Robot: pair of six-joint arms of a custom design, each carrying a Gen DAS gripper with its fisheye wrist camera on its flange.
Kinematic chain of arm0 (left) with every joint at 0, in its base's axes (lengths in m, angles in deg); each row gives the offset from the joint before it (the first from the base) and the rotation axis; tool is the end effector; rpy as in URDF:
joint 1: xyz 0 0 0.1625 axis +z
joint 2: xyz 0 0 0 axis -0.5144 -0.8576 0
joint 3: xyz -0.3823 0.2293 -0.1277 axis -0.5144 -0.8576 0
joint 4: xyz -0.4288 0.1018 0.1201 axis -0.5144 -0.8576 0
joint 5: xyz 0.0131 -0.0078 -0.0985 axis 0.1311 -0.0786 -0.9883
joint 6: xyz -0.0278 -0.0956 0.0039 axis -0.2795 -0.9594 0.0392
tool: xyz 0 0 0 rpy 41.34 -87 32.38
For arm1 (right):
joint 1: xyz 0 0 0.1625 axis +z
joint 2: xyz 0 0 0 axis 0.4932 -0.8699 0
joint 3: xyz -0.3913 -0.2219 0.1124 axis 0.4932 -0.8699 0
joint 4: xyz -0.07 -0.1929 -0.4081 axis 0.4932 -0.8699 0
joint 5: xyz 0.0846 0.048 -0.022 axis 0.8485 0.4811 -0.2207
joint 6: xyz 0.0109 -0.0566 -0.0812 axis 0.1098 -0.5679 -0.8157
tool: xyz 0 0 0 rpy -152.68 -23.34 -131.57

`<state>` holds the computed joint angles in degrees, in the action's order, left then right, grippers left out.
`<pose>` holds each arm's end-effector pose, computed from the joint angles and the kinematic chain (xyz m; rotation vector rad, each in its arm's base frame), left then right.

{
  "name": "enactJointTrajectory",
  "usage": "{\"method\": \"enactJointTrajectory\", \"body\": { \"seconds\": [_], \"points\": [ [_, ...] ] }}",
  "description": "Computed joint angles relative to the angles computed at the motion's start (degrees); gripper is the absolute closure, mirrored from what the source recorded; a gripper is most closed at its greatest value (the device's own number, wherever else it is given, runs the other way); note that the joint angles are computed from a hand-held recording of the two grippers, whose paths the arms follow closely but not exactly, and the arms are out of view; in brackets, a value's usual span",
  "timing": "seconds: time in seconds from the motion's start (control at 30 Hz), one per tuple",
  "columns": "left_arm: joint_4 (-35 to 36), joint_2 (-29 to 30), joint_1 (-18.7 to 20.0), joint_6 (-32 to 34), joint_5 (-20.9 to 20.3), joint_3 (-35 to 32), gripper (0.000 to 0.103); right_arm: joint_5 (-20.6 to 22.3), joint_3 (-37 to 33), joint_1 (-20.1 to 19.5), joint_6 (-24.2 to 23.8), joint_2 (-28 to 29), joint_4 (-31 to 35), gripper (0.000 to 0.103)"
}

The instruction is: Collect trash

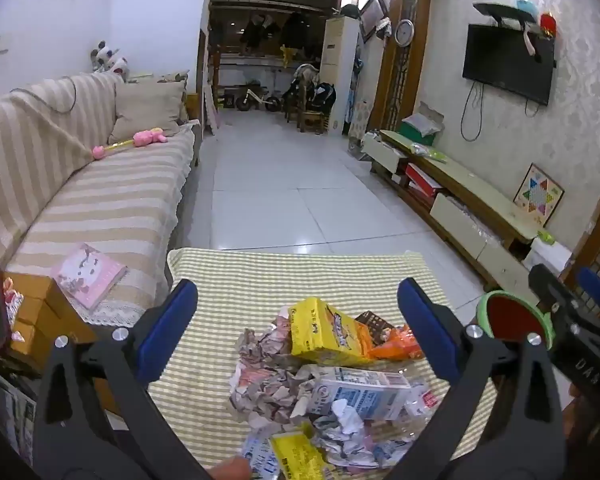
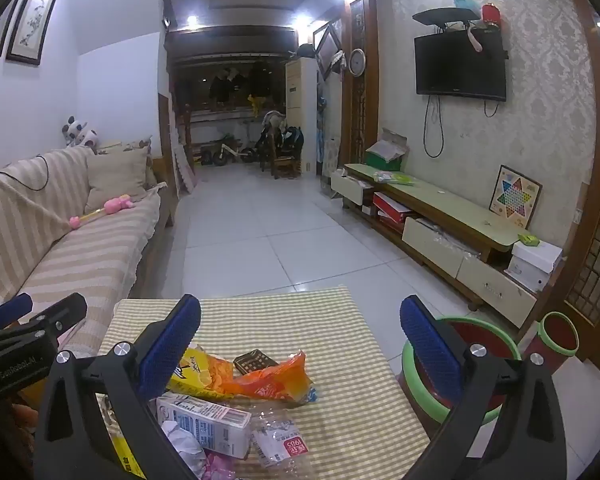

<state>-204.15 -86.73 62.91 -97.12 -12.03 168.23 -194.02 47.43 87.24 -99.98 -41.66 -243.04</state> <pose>-0.2585 -0.4230 0.2016 0.4967 2.1803 -1.2049 0.2669 -0.3952 0.1943 0.4146 -1.9939 1.3332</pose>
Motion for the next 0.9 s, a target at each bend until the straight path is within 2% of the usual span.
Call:
{"method": "enactJointTrajectory", "body": {
  "seconds": [0.1,0.17,0.23,0.3,0.33,0.4,0.47,0.57,0.6,0.67,0.73,0.77,0.83,0.9],
  "points": [
    [1.71,1.51,-0.51,1.63,2.69,-0.09,0.005,0.38,-0.22,-0.26,0.88,0.32,-0.88,0.007],
    [3.03,-1.12,0.11,-1.02,-0.15,0.29,0.005,1.93,0.52,-0.70,1.64,0.05,-2.40,0.007],
    [5.05,-2.58,0.57,-2.45,-2.49,0.41,0.005,0.51,-0.11,-0.36,2.19,-0.25,-0.26,0.007],
    [7.58,-2.82,1.18,-4.15,-2.48,-0.43,0.005,-2.00,-0.64,0.68,1.29,0.25,-0.17,0.007],
    [7.45,-2.89,0.25,-5.84,-0.71,0.41,0.005,-3.22,-1.14,0.97,0.57,1.04,-0.52,0.007],
    [8.68,-3.12,0.33,-8.81,-0.20,0.68,0.005,-3.58,-1.06,0.53,1.03,0.84,0.62,0.007],
    [11.81,-3.56,0.68,-11.38,-0.36,0.34,0.005,-3.74,-0.93,0.31,1.31,1.11,0.31,0.007],
    [19.49,-3.28,0.38,-16.87,2.79,-0.66,0.005,-4.02,-0.74,0.42,2.80,0.81,1.10,0.007],
    [20.06,-3.11,0.26,-17.48,3.24,-0.74,0.005,-4.02,-0.68,0.38,2.91,0.70,1.14,0.007],
    [14.68,-3.75,-0.49,-14.46,1.38,0.79,0.005,-4.17,-0.77,0.49,3.01,0.79,1.14,0.007],
    [5.47,-3.89,-0.06,-7.90,-3.52,2.06,0.005,-4.31,-0.91,0.48,2.60,0.79,1.04,0.007],
    [2.85,-3.82,0.02,-6.03,-4.73,2.46,0.005,-4.48,-1.05,0.54,2.32,0.93,0.84,0.007],
    [2.71,-3.20,-0.45,-5.65,-2.85,2.65,0.005,-4.50,-0.99,0.44,2.07,0.89,0.72,0.007],
    [-0.86,-1.36,-0.75,-3.76,-1.06,3.24,0.005,-4.28,-0.84,0.35,2.30,0.78,0.64,0.007]
  ]
}}
